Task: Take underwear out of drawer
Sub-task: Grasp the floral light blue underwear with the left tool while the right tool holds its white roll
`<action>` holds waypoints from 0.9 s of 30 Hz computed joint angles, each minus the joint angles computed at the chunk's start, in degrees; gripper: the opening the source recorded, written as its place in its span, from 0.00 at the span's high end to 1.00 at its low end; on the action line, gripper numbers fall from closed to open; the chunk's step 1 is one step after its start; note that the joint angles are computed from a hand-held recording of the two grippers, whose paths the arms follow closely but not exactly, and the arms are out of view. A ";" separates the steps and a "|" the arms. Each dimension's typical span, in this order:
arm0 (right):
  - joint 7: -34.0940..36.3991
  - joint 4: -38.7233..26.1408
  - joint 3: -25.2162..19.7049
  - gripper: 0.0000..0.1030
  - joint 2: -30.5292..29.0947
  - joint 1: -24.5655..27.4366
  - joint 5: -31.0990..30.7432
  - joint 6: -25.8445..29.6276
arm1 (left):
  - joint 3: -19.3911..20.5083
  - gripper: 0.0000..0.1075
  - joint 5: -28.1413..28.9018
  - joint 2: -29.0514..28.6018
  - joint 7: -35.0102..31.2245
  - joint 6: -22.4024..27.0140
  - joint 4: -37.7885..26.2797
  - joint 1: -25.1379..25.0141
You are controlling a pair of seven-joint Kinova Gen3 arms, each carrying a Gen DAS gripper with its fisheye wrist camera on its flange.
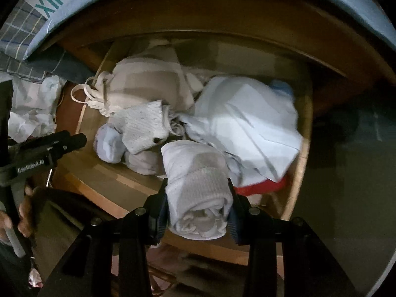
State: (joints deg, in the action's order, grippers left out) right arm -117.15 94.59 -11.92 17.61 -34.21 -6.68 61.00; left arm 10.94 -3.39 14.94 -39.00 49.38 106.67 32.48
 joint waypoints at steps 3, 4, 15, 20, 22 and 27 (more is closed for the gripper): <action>0.32 3.27 0.07 0.64 -1.10 1.02 -1.15 -2.09 | 0.56 0.39 0.55 3.12 -2.24 2.64 -2.93 -0.22; 0.24 4.06 0.02 0.64 -1.23 1.13 -1.43 -3.10 | 0.73 0.39 1.04 4.21 -3.22 3.49 -3.91 -0.26; 2.51 7.05 -0.45 0.64 -2.23 2.27 -3.15 -7.20 | -0.34 0.39 5.54 11.29 -7.93 6.65 -8.92 -1.50; 1.83 6.15 -0.41 0.64 -1.80 1.24 -1.54 -6.05 | -0.68 0.39 8.13 13.94 -9.56 7.37 -10.04 -2.79; 1.78 6.09 -0.35 0.64 -1.74 1.29 -1.60 -5.91 | -1.20 0.39 8.34 14.32 -9.14 7.61 -10.29 -2.79; 2.51 6.46 -0.40 0.64 -1.78 1.96 -2.53 -6.16 | -1.42 0.59 8.66 13.56 -9.77 5.90 -9.30 -3.08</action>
